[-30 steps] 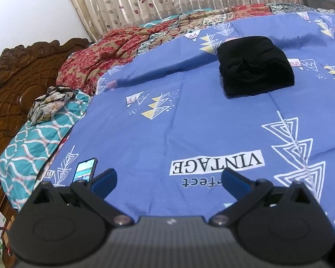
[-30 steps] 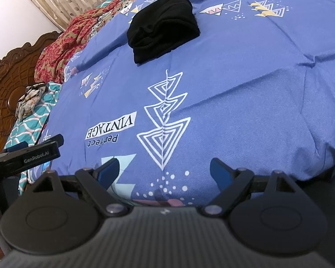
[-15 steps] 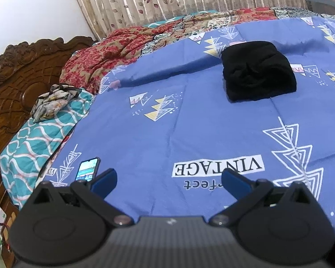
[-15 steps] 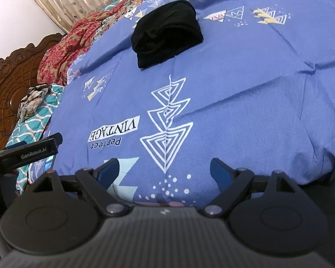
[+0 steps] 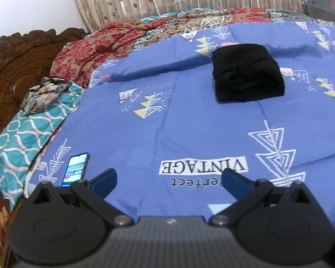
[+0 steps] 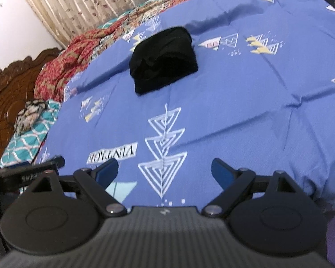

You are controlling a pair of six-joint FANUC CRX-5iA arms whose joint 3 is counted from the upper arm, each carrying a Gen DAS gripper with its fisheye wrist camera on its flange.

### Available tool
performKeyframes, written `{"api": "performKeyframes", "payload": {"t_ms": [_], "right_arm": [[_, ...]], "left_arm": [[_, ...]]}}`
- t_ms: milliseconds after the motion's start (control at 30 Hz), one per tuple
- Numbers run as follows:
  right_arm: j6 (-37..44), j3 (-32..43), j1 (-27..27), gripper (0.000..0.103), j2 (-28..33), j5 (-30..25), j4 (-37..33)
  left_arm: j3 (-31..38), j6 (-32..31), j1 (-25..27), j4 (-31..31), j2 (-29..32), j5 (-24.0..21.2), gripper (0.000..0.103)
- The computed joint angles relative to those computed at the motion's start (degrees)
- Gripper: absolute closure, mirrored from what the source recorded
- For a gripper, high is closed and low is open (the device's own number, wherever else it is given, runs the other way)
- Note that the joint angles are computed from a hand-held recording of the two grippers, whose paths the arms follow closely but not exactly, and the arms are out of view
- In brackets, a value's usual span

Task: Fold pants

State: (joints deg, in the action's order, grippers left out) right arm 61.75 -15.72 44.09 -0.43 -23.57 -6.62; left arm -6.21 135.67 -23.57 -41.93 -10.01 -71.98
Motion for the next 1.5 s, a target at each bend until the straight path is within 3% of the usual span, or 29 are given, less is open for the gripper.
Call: {"api": "performKeyframes", "payload": {"t_ms": [100,533,1500], "right_arm": [[-2.9,-0.3,0.2,0.009,-0.8,0.3,3.1],[-2.5,0.3,1.9,0.006,-1.8,-2.1,3.5],[-15.3,-3.7,4.6,0.006,-2.1,0.4,17.9]], "left_arm": [[0.2,-1.1,0.9,1.9,-0.7,1.2,0.000],[-0.5,-3.9,3.9,10.5,-0.8,4.6,0.000],[-3.5,-8.1,7.7,19.2,-1.2,7.6,0.000]]}}
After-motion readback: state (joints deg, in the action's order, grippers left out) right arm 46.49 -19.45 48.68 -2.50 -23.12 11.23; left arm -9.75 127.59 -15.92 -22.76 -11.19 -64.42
